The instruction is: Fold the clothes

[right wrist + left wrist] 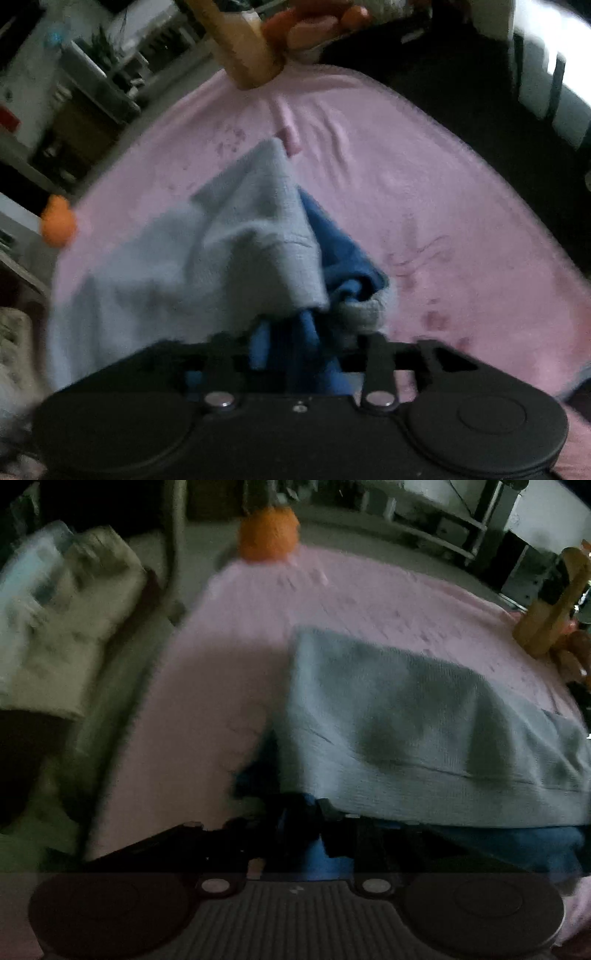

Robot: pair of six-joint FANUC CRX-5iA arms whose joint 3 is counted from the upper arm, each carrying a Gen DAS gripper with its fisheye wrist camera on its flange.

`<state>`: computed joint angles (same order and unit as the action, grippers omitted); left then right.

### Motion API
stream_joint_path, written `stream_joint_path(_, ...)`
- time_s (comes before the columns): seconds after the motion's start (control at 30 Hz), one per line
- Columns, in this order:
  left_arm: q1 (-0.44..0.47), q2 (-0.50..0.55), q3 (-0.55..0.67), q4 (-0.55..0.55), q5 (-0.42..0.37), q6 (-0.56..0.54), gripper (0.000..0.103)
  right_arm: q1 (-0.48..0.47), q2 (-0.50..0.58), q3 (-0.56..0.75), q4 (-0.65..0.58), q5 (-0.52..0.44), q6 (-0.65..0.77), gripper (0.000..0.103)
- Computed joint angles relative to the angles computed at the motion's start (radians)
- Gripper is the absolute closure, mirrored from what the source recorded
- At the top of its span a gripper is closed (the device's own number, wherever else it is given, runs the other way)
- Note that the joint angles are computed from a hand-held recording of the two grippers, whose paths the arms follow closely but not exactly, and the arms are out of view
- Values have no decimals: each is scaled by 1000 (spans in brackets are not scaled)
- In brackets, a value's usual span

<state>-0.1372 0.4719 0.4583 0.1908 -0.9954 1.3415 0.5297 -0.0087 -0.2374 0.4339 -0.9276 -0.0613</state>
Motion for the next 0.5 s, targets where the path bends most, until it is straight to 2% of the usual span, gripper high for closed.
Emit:
stream_joint_path(0.07,17,-60,-91,34,117,-5,77,19,-37,-58,100,11,-97,51)
stream_joint_path(0.13,32,-96,-154,98,204,-27,77,22,-94,-148,229,67,-250,50)
stream_joint_path(0.2,42,-104,-176,183,243,-69,78,-2,-156,-252,376,186,-427,50)
stream_joint_path(0.27,38,-83,-142,220,228,-94,78,-61,-197,-334,513,356,-590,51)
stream_joint_path(0.3,32,-64,-105,223,212,-102,78,-101,-206,-362,583,448,-666,53)
stream_joint_path(0.37,12,-28,-42,220,196,-116,78,-152,-188,-354,643,565,-712,84)
stream_joint_path(0.43,-5,14,35,210,169,-133,78,-148,-134,-270,593,549,-604,87)
stream_joint_path(0.5,-21,62,114,197,158,-151,78,-182,-82,-214,617,610,-575,87)
